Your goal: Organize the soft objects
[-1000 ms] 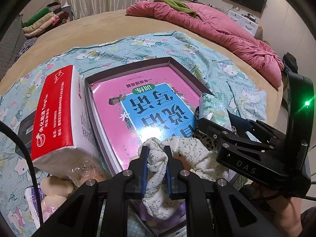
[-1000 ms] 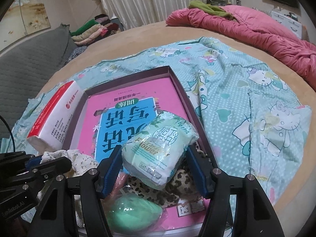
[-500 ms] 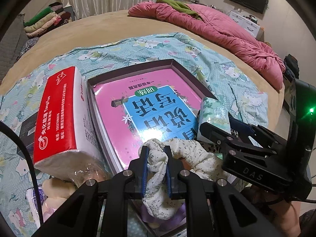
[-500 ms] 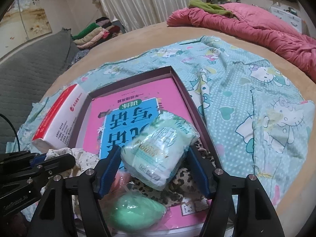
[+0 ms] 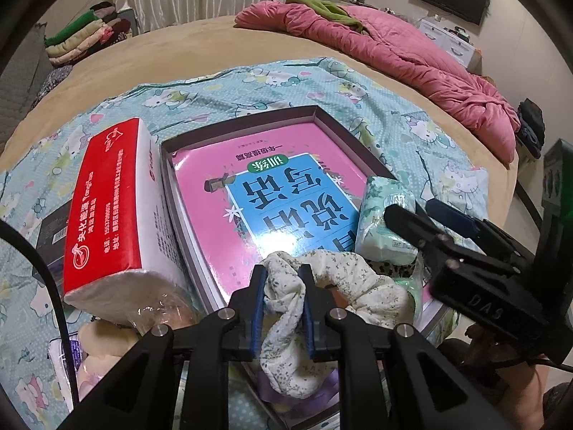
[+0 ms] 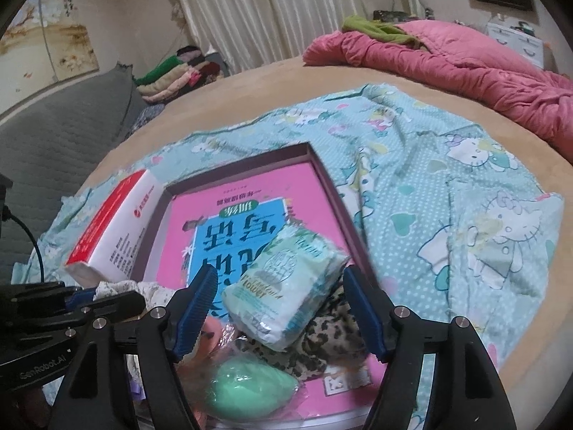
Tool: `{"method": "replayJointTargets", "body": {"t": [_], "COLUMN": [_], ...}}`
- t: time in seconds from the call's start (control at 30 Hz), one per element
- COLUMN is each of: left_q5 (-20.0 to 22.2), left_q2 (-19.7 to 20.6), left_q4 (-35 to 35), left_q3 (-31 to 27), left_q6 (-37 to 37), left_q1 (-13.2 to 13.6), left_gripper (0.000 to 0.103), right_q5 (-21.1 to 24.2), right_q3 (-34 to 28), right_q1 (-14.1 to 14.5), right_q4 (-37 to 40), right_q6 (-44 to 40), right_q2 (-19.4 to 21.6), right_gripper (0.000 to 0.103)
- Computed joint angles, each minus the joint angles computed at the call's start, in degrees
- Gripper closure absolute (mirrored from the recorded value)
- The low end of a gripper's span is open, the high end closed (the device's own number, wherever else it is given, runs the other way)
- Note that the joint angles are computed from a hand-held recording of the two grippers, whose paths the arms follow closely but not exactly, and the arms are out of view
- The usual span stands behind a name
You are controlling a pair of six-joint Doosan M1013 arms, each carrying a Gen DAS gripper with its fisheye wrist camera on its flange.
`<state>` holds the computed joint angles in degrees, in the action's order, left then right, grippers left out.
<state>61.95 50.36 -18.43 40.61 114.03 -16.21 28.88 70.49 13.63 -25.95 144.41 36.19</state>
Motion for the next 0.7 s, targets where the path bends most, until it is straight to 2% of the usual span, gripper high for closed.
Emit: {"method": "replayJointTargets", "body": {"t": [0.17, 0.3, 0.47, 0.6, 0.7], "left_q5": [-0.3, -0.6, -1.1, -2.1, -2.5], "left_q2": [-0.3, -0.6, -1.1, -1.7, -2.0], "left_q4": [0.2, 0.6, 0.4, -0.3, -0.4], "left_q3": [0.4, 0.8, 1.5, 2.4, 2.8], "left_q6": [0.4, 0.7, 1.4, 2.5, 2.8], "left_q1": [-0.1, -0.2, -0.1, -0.1, -0.1], "left_gripper": [0.077, 0.072, 0.070, 0.060, 0.058], "right_q5": [-1.1, -1.2, -1.2, -1.0, -1.0], "right_q3": [1.3, 1.5, 1.3, 1.3, 1.4], "right_q1": [-0.1, -0.2, -0.2, -0.1, -0.1], "right_q4": [-4.2, -4.2, -3.4, -3.9, -4.6], "right_q6": [5.6, 5.7, 4.6, 4.9, 5.7], "right_q2": [-0.8, -1.0, -0.9, -0.9, -1.0], "right_gripper": [0.027, 0.027, 0.027, 0.027, 0.026]}}
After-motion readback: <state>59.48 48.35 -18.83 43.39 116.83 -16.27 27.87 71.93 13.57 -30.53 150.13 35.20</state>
